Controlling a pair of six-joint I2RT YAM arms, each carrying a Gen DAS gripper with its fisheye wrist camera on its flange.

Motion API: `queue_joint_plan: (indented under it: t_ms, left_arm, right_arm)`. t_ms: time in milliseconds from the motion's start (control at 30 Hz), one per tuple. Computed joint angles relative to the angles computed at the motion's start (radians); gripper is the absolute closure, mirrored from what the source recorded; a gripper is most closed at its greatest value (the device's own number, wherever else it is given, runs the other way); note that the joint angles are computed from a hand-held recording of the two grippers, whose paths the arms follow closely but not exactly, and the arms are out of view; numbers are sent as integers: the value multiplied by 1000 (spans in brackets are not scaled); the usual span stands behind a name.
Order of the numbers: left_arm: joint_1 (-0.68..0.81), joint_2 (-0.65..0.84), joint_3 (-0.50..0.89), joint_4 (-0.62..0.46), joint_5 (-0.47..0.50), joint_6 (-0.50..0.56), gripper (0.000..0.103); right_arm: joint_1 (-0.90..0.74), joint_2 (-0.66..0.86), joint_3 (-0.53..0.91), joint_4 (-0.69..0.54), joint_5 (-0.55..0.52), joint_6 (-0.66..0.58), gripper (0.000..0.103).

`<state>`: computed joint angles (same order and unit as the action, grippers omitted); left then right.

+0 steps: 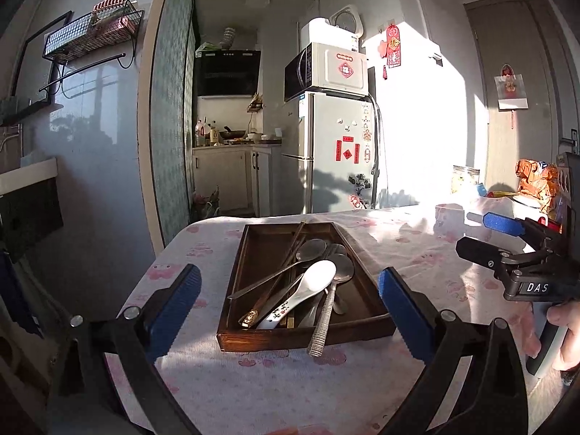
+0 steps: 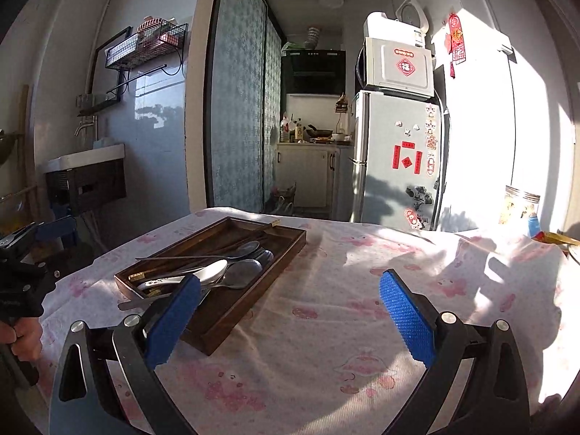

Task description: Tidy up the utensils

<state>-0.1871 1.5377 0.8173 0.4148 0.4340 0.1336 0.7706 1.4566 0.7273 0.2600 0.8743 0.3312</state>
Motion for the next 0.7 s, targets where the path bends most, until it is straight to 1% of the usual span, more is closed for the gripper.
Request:
queue_joint_plan:
  t_ms: [267,700]
  left_arm:
    - [-4,0,-4,8,-28,-11,3]
    - [-2,6,1,8,-28,-11,3]
  right_arm:
    - [1,1,1,0,1,1,3]
    - [1,1,1,-1,1,2,3]
